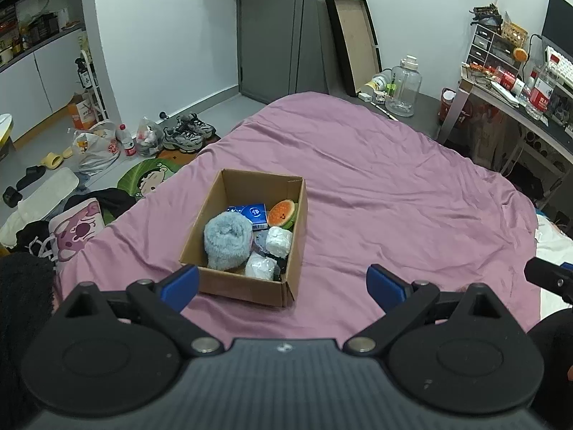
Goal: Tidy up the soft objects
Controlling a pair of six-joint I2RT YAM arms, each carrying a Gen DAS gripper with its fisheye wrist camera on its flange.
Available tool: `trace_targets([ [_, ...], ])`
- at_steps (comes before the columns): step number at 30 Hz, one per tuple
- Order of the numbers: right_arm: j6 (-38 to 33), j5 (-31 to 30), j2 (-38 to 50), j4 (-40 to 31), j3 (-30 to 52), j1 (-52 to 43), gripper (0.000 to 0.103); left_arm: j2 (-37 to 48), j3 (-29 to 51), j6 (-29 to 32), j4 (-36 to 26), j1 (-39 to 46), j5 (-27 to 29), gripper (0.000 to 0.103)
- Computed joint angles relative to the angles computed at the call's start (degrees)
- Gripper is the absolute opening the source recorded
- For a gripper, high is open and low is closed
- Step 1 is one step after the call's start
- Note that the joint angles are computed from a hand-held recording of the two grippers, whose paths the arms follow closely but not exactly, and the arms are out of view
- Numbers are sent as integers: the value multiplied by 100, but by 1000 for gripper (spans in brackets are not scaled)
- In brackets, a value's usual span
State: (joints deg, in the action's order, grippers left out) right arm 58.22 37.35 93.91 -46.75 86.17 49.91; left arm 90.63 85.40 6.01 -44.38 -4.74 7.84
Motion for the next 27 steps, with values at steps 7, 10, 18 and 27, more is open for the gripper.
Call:
trace_targets([
  [7,135,90,-284,-165,-150,119,103,-377,-167,-92,-38,-86,-111,99],
  [10,153,168,-403,-168,-243,181,103,-539,-264,-90,-36,-143,-135,99],
  [18,138,490,-287,-574,27,412,103,-820,-471,-156,-46,-264,-144,99],
  [27,121,531,-254,-782,190,467,103,-948,-549,-163,-47,-363,-193,99],
])
